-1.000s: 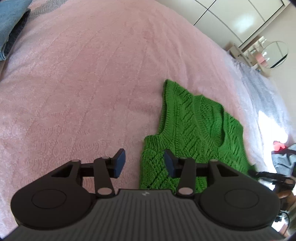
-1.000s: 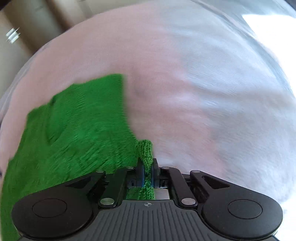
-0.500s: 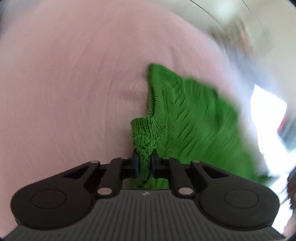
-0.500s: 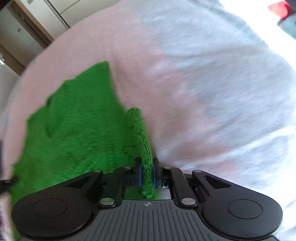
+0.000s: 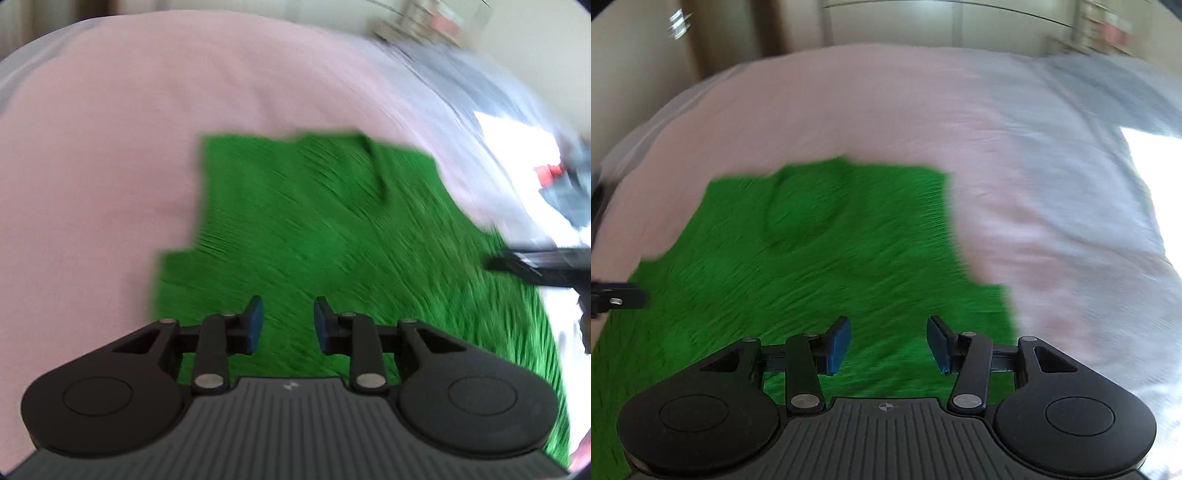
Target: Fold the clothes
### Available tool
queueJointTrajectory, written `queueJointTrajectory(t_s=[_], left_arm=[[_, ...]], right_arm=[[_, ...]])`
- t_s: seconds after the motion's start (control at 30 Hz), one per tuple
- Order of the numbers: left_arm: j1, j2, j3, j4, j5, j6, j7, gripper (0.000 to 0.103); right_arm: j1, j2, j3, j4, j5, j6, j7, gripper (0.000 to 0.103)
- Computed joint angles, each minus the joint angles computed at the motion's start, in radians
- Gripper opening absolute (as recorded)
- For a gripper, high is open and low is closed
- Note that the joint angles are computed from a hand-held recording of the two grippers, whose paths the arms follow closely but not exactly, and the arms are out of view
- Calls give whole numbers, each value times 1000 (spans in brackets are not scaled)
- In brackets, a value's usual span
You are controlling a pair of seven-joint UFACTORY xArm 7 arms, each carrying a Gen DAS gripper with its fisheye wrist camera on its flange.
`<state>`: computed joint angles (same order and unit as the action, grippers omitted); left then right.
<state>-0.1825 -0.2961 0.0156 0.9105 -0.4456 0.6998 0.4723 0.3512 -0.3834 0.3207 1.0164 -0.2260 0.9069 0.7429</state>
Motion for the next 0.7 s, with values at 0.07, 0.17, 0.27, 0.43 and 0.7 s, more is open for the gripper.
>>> queueJointTrajectory(t_s=[0.07, 0.17, 0.27, 0.43, 0.7], left_arm=[[15, -51, -24, -74, 60, -6, -36, 24], [24, -250, 10, -237, 69, 35, -53, 23], [69, -506, 15, -359, 171, 191, -92, 23], [125, -698, 17, -309, 255, 486, -230, 14], [-38, -523, -9, -241, 86, 244, -270, 17]], right_arm=[[20, 4, 27, -18, -9, 12, 7, 49], [82, -142, 47, -132, 42, 59, 30, 49], [159, -306, 71, -195, 143, 216, 38, 50], [196, -424, 92, -140, 310, 460, 108, 50], [59, -291, 100, -79, 237, 169, 72, 50]])
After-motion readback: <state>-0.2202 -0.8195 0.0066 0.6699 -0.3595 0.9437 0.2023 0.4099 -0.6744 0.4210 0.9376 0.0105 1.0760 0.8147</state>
